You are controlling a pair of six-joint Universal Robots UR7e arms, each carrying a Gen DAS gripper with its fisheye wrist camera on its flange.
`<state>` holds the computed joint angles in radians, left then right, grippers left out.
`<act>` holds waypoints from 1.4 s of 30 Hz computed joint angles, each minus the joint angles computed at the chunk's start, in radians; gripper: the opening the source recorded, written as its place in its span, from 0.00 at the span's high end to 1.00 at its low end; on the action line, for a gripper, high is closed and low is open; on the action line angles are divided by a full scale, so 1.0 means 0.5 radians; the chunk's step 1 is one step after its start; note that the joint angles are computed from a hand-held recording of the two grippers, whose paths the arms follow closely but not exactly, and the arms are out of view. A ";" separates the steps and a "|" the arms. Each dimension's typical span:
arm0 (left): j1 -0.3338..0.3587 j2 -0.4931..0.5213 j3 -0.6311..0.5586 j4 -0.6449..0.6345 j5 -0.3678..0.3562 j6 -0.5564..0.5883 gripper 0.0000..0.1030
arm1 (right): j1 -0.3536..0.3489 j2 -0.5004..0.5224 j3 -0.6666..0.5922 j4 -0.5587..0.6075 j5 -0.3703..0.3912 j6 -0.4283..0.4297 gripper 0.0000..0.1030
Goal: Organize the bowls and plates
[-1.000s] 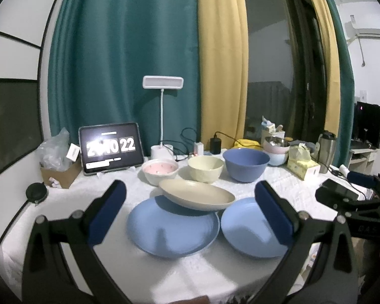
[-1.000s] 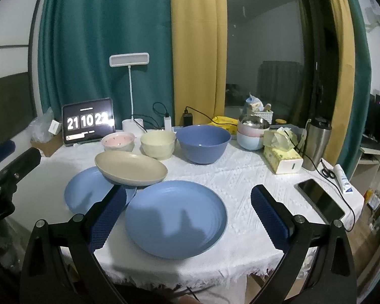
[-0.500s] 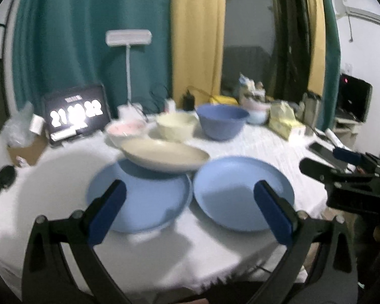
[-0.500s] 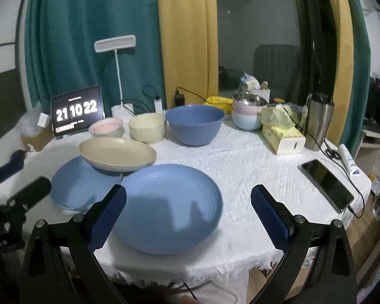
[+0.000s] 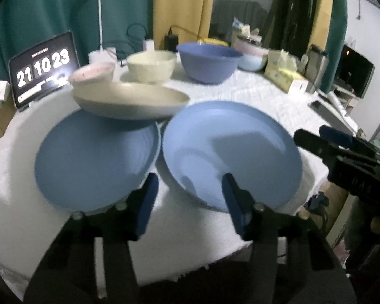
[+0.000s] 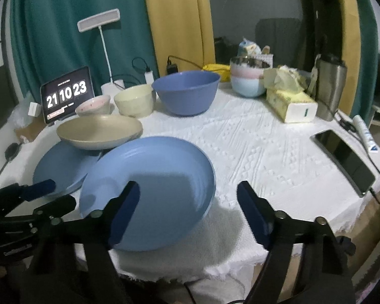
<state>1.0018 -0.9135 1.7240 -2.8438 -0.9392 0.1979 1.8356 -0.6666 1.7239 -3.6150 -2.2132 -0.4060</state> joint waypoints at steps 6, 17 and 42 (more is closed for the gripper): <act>0.012 0.092 -0.112 0.196 0.109 -0.116 0.59 | -0.076 0.009 -0.075 0.118 0.054 -0.007 0.44; 0.039 0.190 -0.253 0.397 0.133 -0.246 0.59 | -0.202 0.014 -0.142 0.337 0.164 0.044 0.67; 0.031 0.427 -0.577 0.409 -0.022 -0.047 0.63 | -0.239 -0.026 -0.250 0.355 0.053 0.028 0.83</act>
<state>1.0172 -0.7001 1.4354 -2.6394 -0.9502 0.1746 1.7163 -0.6794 1.5989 -3.4376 -2.1864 -0.3921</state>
